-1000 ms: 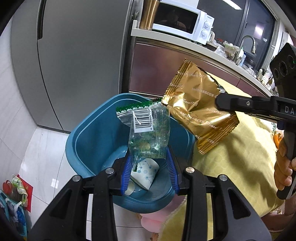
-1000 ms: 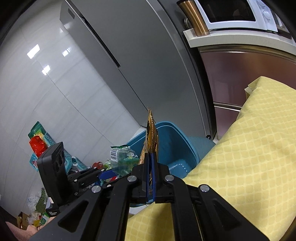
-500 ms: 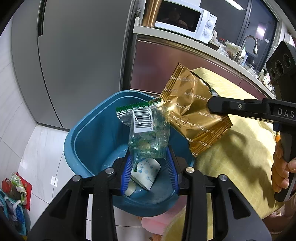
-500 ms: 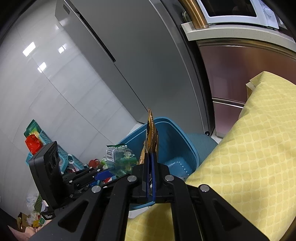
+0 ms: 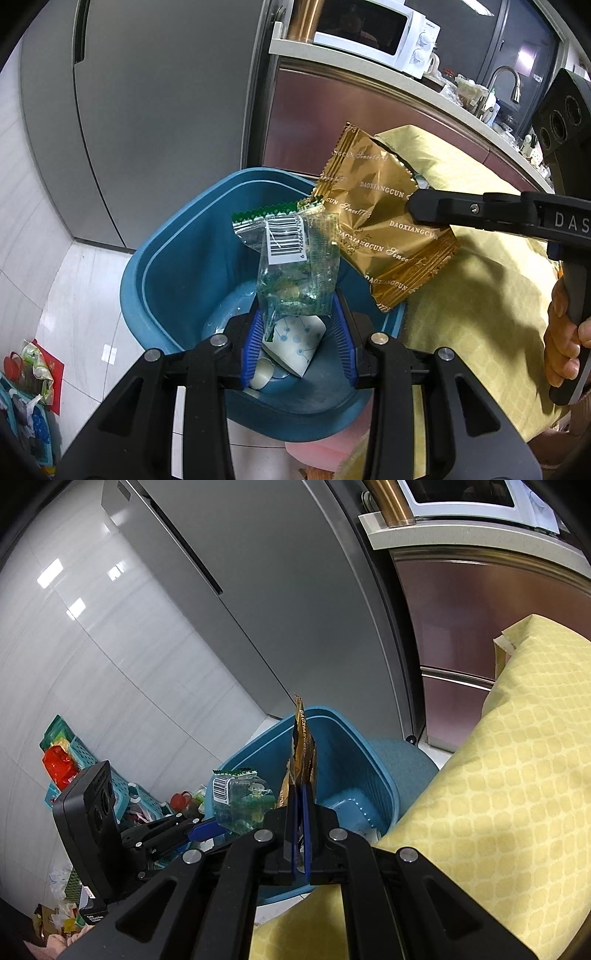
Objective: Collect trash
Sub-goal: 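Carry both items over the blue bin and open both tools to drop them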
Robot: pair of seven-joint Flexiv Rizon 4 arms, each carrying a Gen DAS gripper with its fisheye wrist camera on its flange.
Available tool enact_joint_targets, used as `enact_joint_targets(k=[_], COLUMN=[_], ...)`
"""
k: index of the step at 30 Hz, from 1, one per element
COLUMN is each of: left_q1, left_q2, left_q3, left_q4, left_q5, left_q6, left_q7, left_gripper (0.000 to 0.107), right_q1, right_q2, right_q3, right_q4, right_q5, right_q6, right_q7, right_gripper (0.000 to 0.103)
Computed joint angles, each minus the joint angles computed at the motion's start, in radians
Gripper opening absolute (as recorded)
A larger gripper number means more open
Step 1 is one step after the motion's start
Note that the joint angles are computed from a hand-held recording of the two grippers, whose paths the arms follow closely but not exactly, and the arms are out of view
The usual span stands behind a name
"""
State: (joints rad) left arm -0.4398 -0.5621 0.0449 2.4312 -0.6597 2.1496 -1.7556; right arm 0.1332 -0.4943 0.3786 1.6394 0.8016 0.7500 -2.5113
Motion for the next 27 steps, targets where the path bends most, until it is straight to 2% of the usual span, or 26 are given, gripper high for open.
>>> enact_joint_targets(k=[22, 27], left_q1=[0.012, 0.026], left_q2=[-0.056, -0.070], left_q3=[0.024, 0.021], left_q4=[-0.072, -0.091], left_q5=[0.020, 0.034], left_q6=[-0.069, -0.087], left_q7=[-0.009, -0.026], left_gripper=[0.038, 0.043], right_q1=[0.038, 0.040], right_q2=[-0.018, -0.019], right_q3=[0.002, 0.004], right_q4=[0.013, 0.016], right_q5=[-0.085, -0.100], right_q6=[0.047, 0.052], right_q7=[0.082, 0.105], right_gripper=[0.003, 0.006])
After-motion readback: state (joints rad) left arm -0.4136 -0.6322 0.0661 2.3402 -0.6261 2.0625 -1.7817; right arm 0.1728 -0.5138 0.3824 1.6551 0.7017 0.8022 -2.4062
